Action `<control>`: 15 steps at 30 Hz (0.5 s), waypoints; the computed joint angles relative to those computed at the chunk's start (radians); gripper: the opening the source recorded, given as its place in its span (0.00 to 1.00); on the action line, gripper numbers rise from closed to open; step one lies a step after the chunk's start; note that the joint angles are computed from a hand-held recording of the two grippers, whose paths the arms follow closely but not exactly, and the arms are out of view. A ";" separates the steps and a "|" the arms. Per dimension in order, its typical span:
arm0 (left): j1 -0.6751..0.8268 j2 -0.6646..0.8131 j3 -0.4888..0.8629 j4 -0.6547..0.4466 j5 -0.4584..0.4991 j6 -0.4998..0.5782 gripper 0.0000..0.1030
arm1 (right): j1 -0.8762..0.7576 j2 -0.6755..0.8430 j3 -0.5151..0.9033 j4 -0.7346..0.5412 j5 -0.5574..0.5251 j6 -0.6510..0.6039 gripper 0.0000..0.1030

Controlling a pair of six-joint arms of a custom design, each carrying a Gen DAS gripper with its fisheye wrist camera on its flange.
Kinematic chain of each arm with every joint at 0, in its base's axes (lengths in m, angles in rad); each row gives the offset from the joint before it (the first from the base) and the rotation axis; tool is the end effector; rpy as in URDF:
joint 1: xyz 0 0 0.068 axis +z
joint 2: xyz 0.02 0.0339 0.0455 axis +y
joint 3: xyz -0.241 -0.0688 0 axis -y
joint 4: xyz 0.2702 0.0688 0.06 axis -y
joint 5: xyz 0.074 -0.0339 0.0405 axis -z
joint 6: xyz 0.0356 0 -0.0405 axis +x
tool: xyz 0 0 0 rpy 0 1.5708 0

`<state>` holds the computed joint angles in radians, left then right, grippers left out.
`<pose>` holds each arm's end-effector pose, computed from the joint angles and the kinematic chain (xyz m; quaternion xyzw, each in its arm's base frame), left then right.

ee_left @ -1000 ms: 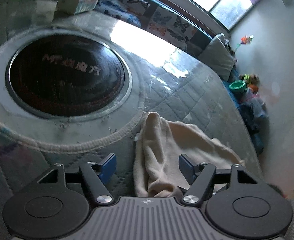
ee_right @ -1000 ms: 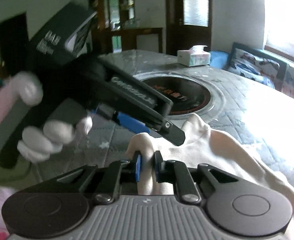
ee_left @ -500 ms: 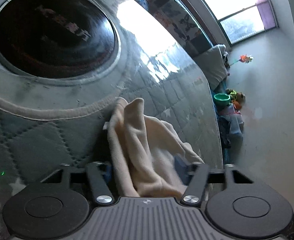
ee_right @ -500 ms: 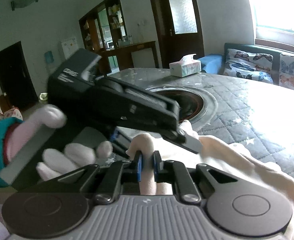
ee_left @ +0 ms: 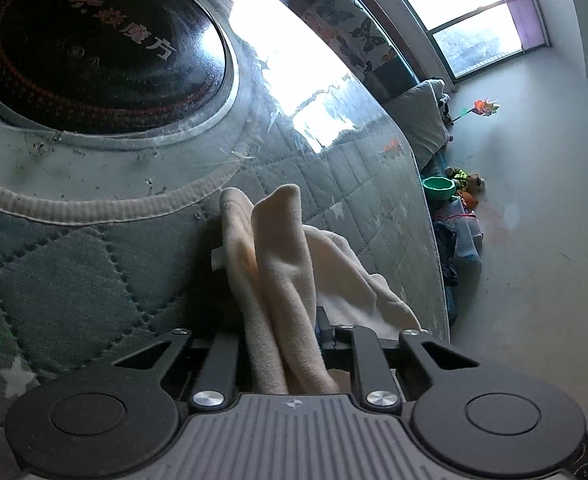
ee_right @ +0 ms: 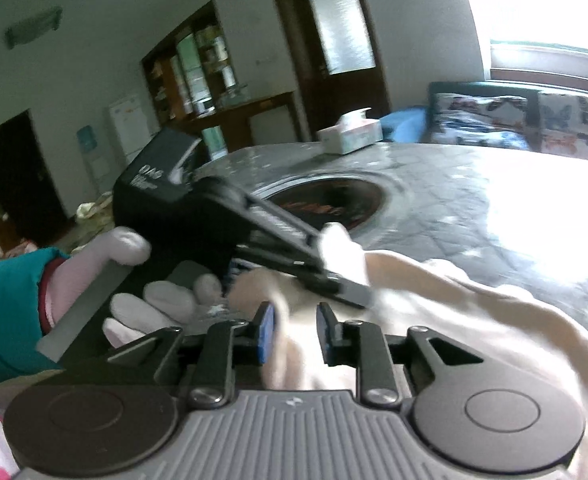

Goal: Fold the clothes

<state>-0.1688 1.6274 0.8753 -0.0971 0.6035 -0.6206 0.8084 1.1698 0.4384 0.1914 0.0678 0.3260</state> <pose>0.3320 -0.0771 0.1358 -0.0978 0.8941 -0.3863 0.2042 0.1820 0.1871 0.1433 -0.1915 0.8484 0.2398 0.4313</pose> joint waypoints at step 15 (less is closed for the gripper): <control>-0.001 -0.007 -0.010 0.004 -0.006 0.007 0.18 | -0.326 -0.300 -0.229 -0.155 0.154 0.119 0.35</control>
<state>-0.1695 1.6203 0.8656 -0.0927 0.5974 -0.6134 0.4824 0.8693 0.2093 0.0360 0.2222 0.4455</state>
